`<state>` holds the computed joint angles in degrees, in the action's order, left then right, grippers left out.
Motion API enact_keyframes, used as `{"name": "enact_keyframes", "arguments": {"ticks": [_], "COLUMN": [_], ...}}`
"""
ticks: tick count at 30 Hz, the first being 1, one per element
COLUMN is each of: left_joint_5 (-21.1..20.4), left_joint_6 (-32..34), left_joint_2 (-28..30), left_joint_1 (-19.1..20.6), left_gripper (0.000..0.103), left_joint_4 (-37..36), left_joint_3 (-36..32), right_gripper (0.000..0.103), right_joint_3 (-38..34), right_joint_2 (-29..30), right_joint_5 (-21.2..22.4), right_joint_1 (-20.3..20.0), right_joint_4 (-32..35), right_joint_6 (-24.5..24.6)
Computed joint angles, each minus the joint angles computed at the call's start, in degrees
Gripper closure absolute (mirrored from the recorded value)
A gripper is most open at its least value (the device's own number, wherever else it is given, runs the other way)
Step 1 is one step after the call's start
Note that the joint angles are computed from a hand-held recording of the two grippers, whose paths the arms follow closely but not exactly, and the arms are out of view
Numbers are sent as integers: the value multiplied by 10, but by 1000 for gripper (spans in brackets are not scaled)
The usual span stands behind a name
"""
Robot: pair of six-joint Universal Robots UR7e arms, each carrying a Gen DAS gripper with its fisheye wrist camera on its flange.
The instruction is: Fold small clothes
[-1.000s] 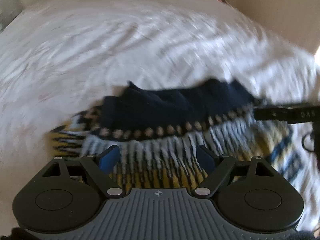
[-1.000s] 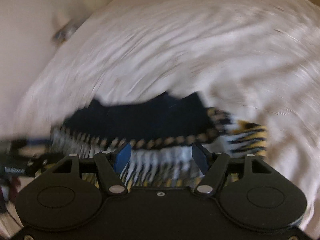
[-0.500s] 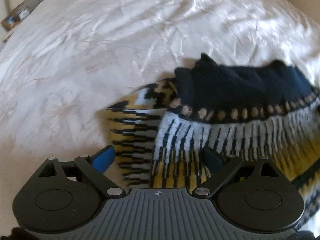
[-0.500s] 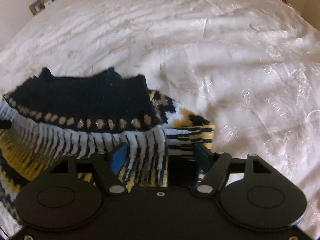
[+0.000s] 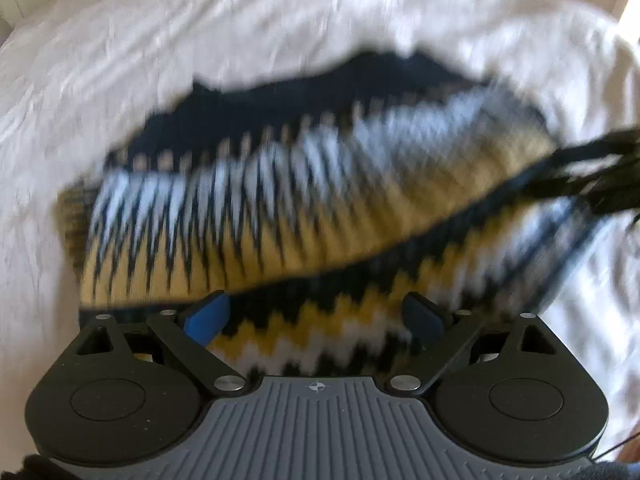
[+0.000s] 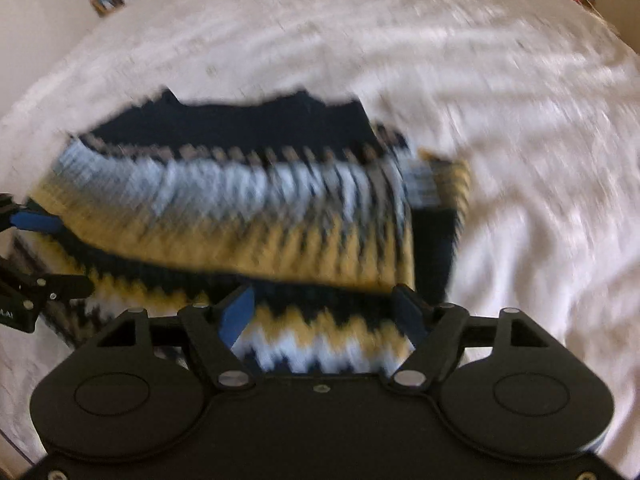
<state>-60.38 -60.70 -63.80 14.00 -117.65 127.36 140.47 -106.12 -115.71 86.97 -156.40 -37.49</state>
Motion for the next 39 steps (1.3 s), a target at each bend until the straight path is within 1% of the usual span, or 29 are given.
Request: {"name": "enact_keyframes", "arguments": {"ticks": [2, 3, 5, 8, 11, 15, 19, 21, 25, 30, 32, 35, 39], "left_joint_5": [-8, -8, -13, -18, -26, -30, -30, -26, -8, 9, 13, 18, 29], "left_joint_6": [-16, -20, -27, -70, -118, -175, -236, -251, -250, -227, -210, -178, -146], "left_joint_2": [-4, -9, -23, -55, -87, -117, -144, -141, -109, -69, -50, -22, 13], "left_joint_1": [-5, -7, -11, -19, -30, -47, -70, -72, -51, -26, -14, 6, 32], "left_gripper": [8, 8, 8, 8, 8, 8, 8, 8, 8, 8, 8, 8, 8], "left_joint_4": [8, 7, 18, 49, 77, 106, 128, 127, 86, 50, 40, 22, 2], "left_joint_3": [10, 15, 21, 34, 45, 47, 44, 37, 21, -3, -17, -38, -64], "right_gripper": [20, 20, 19, 19, 19, 19, 18, 18, 17, 15, 9, 0, 0], "right_joint_3": [5, 5, 5, 2, -6, -22, -44, -53, -75, -109, -121, -131, -135], "right_joint_2": [-2, -8, -28, -58, -87, -119, -101, -92, -56, -16, -3, 15, 30], "right_joint_5": [-29, -33, -27, -6, 34, 123, 180, 193, 204, 237, 252, 262, 267], "right_joint_1": [-10, -18, -39, -63, -83, -126, -148, -153, -156, -176, -184, -188, -193], "right_joint_4": [-7, -1, 14, 36, 61, 101, 124, 132, 142, 191, 213, 230, 237], "right_joint_6": [11, 23, 46, 56, 63, 71, 87, 90, 96, 112, 108, 99, 92]}}
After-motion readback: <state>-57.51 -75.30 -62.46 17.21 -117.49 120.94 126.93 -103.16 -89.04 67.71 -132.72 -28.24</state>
